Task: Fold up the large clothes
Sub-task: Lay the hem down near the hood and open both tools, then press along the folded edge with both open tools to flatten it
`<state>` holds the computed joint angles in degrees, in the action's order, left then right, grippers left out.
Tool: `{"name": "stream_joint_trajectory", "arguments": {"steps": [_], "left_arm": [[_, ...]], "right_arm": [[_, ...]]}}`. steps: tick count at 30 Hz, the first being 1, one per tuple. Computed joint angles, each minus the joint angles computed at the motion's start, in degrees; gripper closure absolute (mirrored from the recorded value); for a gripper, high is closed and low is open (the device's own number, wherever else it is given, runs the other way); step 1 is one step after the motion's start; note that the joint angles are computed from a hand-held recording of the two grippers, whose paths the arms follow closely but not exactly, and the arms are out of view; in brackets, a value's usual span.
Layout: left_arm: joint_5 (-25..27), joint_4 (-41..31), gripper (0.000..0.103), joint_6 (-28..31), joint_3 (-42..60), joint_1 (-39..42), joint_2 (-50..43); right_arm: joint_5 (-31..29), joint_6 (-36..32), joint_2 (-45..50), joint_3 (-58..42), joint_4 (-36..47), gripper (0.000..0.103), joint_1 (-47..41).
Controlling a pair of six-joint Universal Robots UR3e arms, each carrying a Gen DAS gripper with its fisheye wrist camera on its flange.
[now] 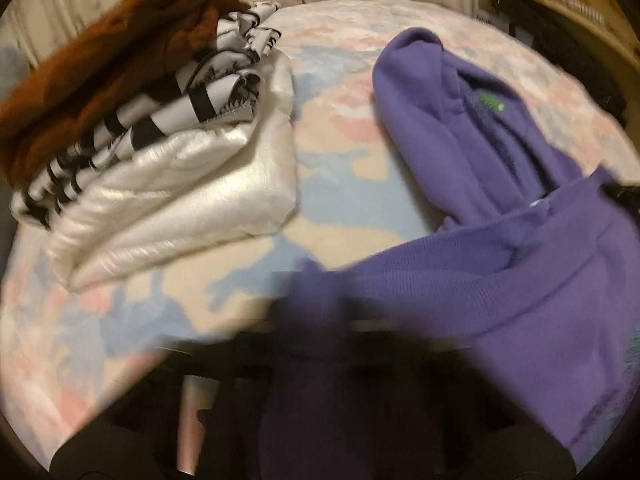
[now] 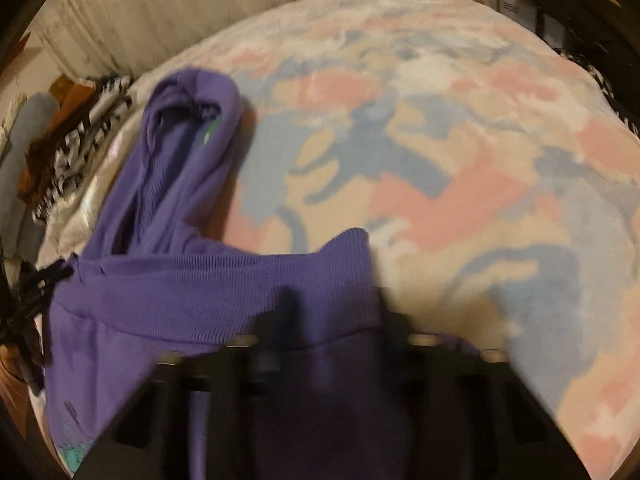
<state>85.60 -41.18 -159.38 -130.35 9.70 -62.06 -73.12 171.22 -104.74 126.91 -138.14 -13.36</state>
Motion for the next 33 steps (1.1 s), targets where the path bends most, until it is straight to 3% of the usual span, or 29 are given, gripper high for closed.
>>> {"name": "stream_joint_trajectory", "arguments": {"steps": [2,4,6,9,11,13,16,18,21,24,26,29,32,33], "left_arm": [[-3.6,3.0,0.101,-3.1,-2.4,3.7,5.0],[-10.7,0.0,0.101,-2.6,-3.8,11.8,9.7],[-12.8,-1.5,0.101,-3.1,-4.5,15.0,8.6],[-7.8,6.3,0.101,-4.5,-8.2,10.5,5.3],[-7.3,7.6,0.101,-5.6,-8.7,10.1,3.7],[-7.7,6.6,0.100,-5.4,-8.2,10.8,3.5],[-3.6,6.2,0.100,-5.4,-6.7,7.8,4.2],[-2.4,3.4,0.100,-5.4,-5.1,5.6,6.8],[-2.7,-3.8,0.100,-6.5,-1.6,2.8,12.7],[-5.6,-13.5,0.100,-7.3,1.9,-0.7,18.8],[-3.0,-14.1,0.100,-12.3,3.4,-8.7,16.7],[3.2,-9.3,0.100,-22.4,3.5,-20.2,8.5],[12.2,-3.0,0.100,-29.3,1.5,-27.9,0.4],[12.9,-2.2,0.100,-30.1,0.4,-28.0,-0.1]], "right_arm": [[1.5,0.3,-5.5,3.7,-3.9,0.094,-1.1],[3.8,0.9,-12.5,8.0,-7.6,0.094,-4.7],[5.5,2.5,-12.8,9.0,-7.3,0.094,-8.1],[0.0,4.4,-4.9,8.7,-12.1,0.094,-3.5],[-3.8,5.5,-1.4,8.7,-15.5,0.094,-0.3],[-2.7,5.5,-1.3,8.1,-14.1,0.093,-1.4],[-1.1,4.6,-2.9,6.1,-7.8,0.089,-3.1],[-1.0,5.2,-5.6,4.2,-3.6,0.083,-3.5],[0.5,5.6,-14.7,2.5,3.2,0.065,-3.6],[3.4,6.3,-21.4,0.6,8.0,0.065,-0.5],[1.4,10.2,-18.8,-1.7,7.1,0.065,7.6],[-3.6,17.0,-10.1,-4.1,2.3,0.065,20.6],[-13.2,22.5,-0.5,-5.4,-4.0,0.065,30.0],[-15.8,23.4,1.0,-4.7,-5.8,0.065,30.8]]}}
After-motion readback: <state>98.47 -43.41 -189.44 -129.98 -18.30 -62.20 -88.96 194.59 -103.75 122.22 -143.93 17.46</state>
